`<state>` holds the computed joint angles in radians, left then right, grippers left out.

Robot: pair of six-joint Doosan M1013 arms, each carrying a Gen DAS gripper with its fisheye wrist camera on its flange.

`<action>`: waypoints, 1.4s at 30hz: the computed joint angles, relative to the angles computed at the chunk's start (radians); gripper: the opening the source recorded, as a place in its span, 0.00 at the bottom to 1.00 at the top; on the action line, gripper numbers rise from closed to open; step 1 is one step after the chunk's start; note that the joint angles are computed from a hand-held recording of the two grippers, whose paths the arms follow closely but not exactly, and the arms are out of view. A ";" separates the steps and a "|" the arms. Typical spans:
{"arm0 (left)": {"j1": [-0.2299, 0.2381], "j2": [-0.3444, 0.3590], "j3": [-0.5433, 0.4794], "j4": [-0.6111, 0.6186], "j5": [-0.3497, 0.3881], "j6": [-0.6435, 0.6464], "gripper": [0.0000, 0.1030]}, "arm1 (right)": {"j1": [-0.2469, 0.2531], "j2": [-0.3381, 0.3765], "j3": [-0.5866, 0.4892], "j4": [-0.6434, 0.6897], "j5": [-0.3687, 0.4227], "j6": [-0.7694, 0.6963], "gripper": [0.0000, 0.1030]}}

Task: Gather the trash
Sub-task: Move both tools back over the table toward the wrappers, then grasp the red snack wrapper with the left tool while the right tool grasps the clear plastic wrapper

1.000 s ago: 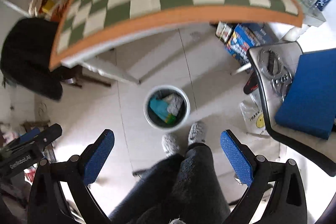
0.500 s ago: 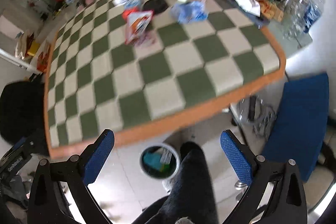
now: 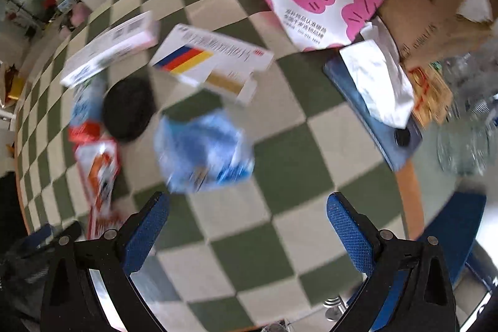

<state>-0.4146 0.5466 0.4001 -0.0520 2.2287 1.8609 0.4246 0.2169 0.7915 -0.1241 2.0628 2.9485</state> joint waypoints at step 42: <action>0.053 0.034 -0.251 -0.130 -0.013 -0.086 0.42 | -0.005 -0.070 0.125 0.008 -0.322 0.041 0.10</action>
